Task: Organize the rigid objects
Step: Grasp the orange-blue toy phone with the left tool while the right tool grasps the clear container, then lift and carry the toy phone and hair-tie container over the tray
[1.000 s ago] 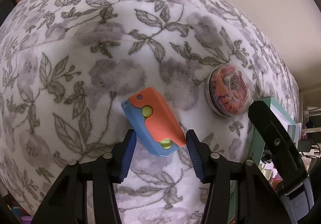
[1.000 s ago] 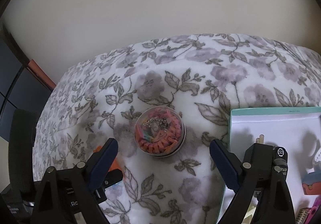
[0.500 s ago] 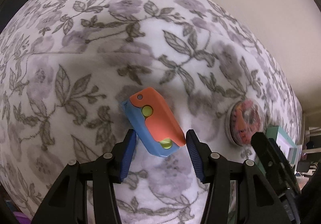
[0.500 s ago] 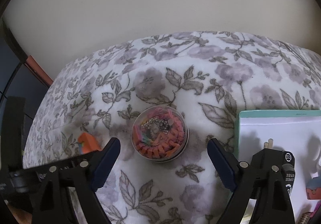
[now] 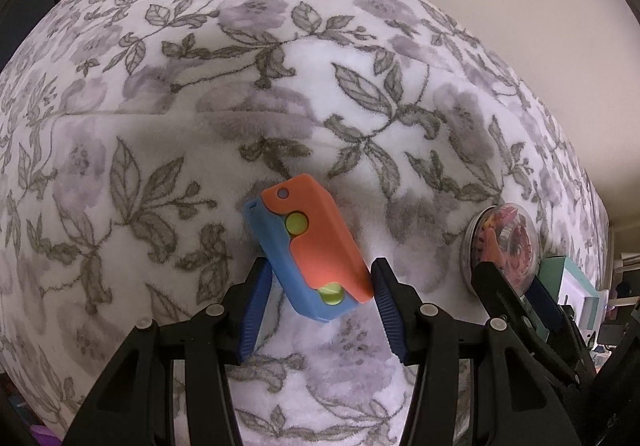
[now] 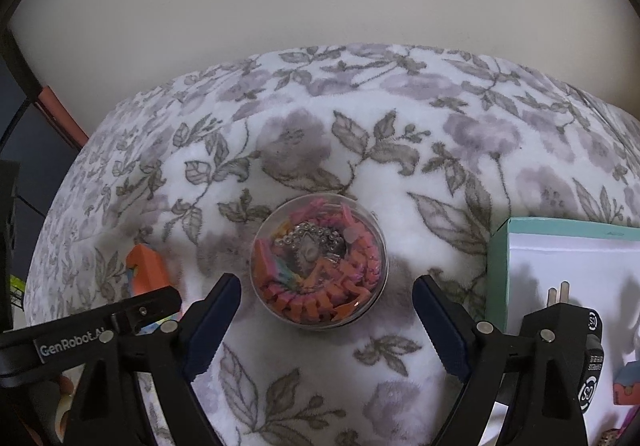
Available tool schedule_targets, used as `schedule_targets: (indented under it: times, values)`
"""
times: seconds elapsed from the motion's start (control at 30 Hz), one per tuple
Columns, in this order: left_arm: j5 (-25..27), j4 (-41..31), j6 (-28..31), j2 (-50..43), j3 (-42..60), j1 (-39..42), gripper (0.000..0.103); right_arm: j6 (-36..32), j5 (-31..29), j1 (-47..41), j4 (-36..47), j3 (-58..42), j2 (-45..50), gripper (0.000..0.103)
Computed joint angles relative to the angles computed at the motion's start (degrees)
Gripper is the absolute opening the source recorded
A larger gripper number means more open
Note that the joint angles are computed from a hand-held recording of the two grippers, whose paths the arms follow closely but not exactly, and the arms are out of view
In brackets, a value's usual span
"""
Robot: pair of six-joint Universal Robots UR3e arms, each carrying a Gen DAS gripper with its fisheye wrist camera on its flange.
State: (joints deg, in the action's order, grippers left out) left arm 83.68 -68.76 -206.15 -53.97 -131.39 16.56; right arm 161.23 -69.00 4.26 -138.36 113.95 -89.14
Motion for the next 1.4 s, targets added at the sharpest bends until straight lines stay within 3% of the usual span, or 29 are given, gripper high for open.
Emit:
schedule_targets:
  times: [0.53,0.8,0.9,1.23,1.4]
  values:
    - [-0.8,1.2,-0.6,-0.3,-0.5,1.1,0.053,1.2,-11.6,7.8,-8.0,-0.2,4.4,0.086]
    - [-0.7,1.5,-1.2,-0.2,-0.6,0.9,0.055,0.4,-11.2,7.7,-10.0,0.7,4.1,0.072]
    - [-1.3,1.8,-0.9,0.1,-1.0,1.4,0.06,0.3,-10.6,7.3,-9.8,1.1,3.6,0.072]
    - [-1.2,4.2,-1.4,-0.1,-1.9,1.5,0.061,-0.5,-9.3,6.1,-8.6,1.7,2.5,0.072]
    - [1.6,4.8,-2.6,-1.2,-1.3,-0.3,0.052,-0.7,-8.7,5.6,-7.7,1.7,2.0,0.072]
